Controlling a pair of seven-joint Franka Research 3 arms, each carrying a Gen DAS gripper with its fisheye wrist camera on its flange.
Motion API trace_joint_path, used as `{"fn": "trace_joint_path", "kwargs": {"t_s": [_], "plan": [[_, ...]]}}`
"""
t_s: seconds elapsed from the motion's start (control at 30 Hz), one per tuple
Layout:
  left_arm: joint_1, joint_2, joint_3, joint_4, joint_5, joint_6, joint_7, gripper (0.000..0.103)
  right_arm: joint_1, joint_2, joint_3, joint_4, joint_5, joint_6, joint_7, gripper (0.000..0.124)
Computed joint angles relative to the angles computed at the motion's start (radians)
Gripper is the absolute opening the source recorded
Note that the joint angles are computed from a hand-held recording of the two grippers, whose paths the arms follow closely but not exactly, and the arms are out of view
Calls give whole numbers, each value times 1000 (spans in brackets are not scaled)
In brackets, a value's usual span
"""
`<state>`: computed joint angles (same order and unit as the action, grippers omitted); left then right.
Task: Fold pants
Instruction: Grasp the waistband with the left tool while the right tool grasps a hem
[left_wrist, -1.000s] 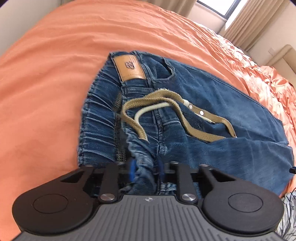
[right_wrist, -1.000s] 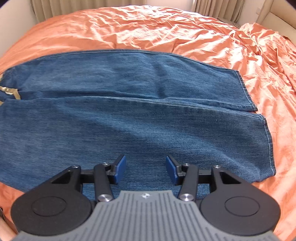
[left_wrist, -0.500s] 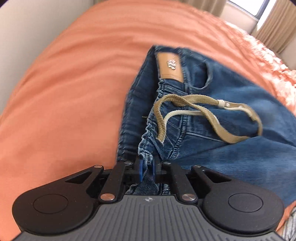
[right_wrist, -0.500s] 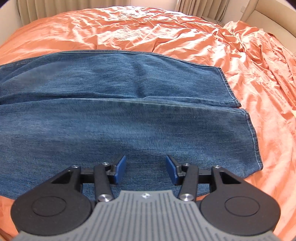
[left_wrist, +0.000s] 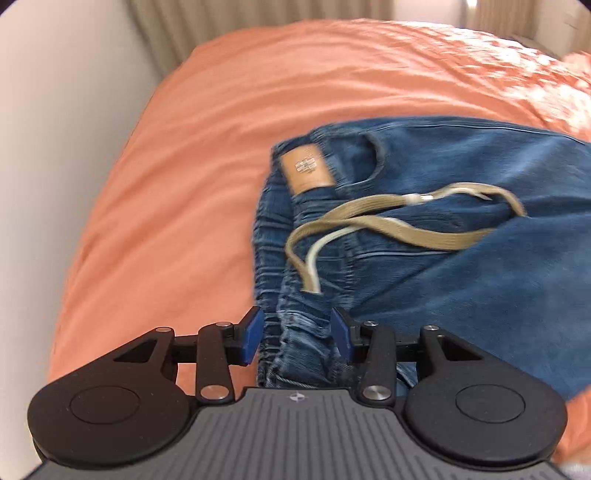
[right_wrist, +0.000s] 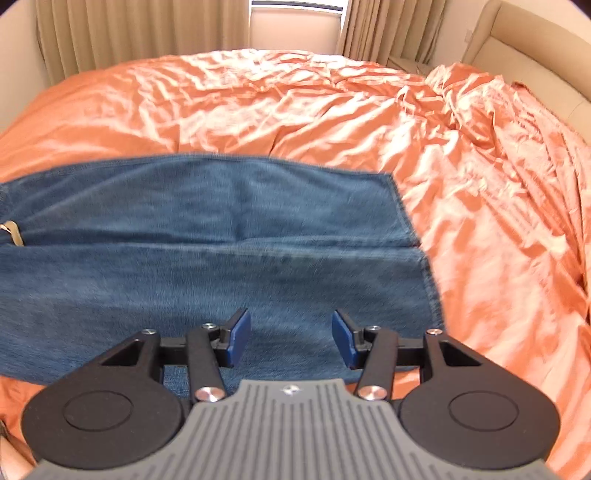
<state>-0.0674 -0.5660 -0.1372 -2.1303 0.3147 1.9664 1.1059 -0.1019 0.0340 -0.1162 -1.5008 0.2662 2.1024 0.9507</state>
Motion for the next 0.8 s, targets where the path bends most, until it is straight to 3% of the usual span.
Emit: {"fn": "trace_joint_path", "kwargs": {"t_s": [0.1, 0.3, 0.4, 0.53, 0.6, 0.67, 0.8], "plan": [[-44, 2, -33, 54, 22, -65, 114, 49, -16, 26, -9, 131, -1, -89, -94, 60], [-141, 31, -60, 89, 3, -176, 356, 50, -69, 174, -19, 488, -55, -386, -176, 60], [-177, 52, -63, 81, -22, -215, 461, 51, -92, 216, -16, 566, -97, -467, -235, 60], [-201, 119, -70, 92, -63, -290, 551, 57, -110, 170, -22, 426, -121, -396, -291, 60], [-205, 137, -83, 80, -51, -278, 561, 59, -117, 131, -27, 309, -115, -321, -320, 59], [-210, 161, -91, 77, -44, -276, 572, 67, -118, 97, -33, 192, -125, -236, -363, 59], [-210, 217, -120, 80, -4, -300, 536, 68, -117, 70, -41, 44, -131, -119, -442, 51]]}}
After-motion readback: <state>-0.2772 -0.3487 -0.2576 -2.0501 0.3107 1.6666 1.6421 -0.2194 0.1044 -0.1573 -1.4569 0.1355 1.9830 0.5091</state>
